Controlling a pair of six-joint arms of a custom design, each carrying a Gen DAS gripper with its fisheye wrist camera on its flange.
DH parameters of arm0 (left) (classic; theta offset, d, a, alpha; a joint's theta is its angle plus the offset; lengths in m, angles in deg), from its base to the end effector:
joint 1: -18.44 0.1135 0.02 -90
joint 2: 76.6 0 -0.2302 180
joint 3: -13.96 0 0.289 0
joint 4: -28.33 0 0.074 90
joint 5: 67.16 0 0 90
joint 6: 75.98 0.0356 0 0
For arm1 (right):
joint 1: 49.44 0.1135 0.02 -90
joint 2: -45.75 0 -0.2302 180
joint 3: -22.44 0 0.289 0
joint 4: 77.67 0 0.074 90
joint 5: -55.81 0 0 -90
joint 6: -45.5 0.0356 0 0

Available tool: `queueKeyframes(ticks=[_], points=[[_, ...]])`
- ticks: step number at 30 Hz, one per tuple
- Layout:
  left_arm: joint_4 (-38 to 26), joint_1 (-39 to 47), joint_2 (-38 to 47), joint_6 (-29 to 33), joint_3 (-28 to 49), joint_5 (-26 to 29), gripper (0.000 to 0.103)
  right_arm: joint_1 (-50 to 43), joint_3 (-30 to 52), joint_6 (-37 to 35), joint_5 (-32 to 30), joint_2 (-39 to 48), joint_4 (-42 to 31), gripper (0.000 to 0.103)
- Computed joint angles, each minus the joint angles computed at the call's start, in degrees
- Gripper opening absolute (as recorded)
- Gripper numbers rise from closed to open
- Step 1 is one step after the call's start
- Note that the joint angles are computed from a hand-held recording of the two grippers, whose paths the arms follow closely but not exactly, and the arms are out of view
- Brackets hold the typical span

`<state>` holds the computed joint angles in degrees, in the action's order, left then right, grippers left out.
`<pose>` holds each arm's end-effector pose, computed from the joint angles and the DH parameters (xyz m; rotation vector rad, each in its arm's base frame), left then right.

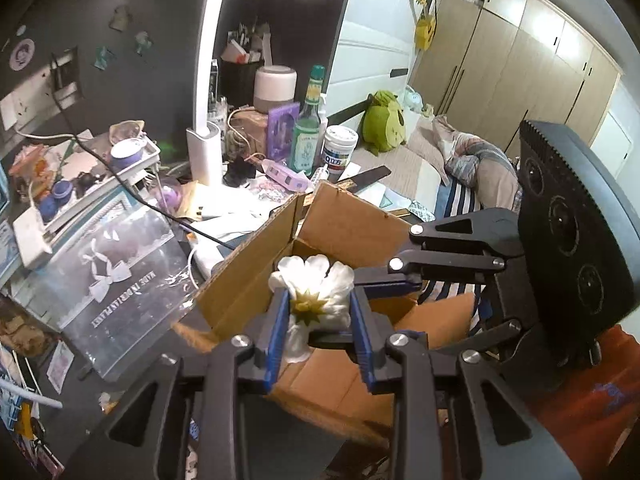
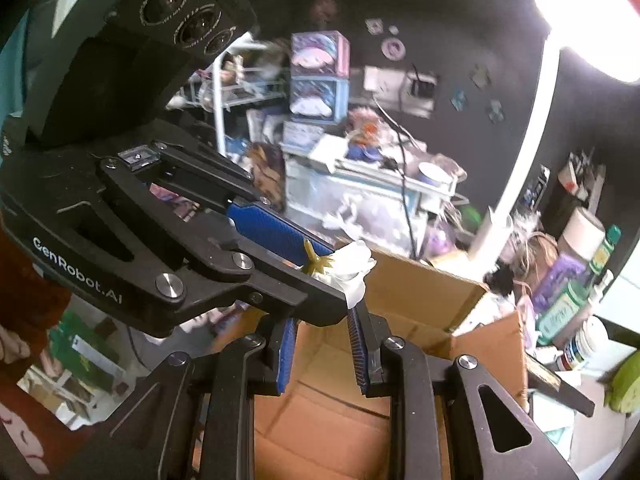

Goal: Organize objects
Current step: 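Carry the flower into the cardboard box and open the right gripper, then move the right gripper back over the pink wrapped package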

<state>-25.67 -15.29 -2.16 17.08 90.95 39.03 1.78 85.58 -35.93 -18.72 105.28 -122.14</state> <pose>0.2560 -0.1828 0.2635 0.9090 2.3383 -0.5754 0.1788 0.2073 0.2592 -0.6913 2.1569 0.2489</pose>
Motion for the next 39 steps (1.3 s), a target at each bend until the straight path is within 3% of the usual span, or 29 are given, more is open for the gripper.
queueKeyframes(ticks=[5,6,8,10,13,18,22,28,32,39], points=[[-0.25,-0.61,3.52,0.01,2.70,-0.15,0.032,-0.86,1.45,-1.63,1.98,1.52,-2.60,0.025],[-0.31,-0.70,3.86,0.24,2.96,-0.25,0.038,-1.08,1.87,-1.74,2.30,2.08,-2.90,0.029],[-0.15,-0.97,3.75,0.52,2.97,-1.23,0.049,-0.86,1.91,-1.67,3.67,2.23,-3.26,0.047],[0.02,-0.82,3.20,0.65,2.62,-1.40,0.062,-0.75,1.67,-1.86,4.70,2.21,-3.20,0.052],[0.13,-0.40,1.94,0.71,1.84,-1.91,0.074,-0.66,1.85,-1.53,5.09,2.36,-3.74,0.053],[0.18,1.49,-4.00,1.29,-1.78,-1.66,0.074,1.36,3.21,-0.45,6.70,3.24,-4.69,0.054],[-0.14,5.62,-12.84,2.00,-6.91,-0.91,0.085,4.34,5.13,0.95,6.70,4.68,-4.09,0.054],[-3.12,17.51,-29.91,5.59,-17.03,1.69,0.086,12.00,9.52,2.34,5.97,10.49,0.92,0.054],[-5.81,30.08,-40.16,10.61,-24.23,6.25,0.086,16.23,12.72,4.15,3.50,17.47,5.88,0.054],[-9.39,53.90,-48.19,23.44,-36.31,17.26,0.086,19.03,14.94,13.58,-6.73,33.47,18.90,0.062]])
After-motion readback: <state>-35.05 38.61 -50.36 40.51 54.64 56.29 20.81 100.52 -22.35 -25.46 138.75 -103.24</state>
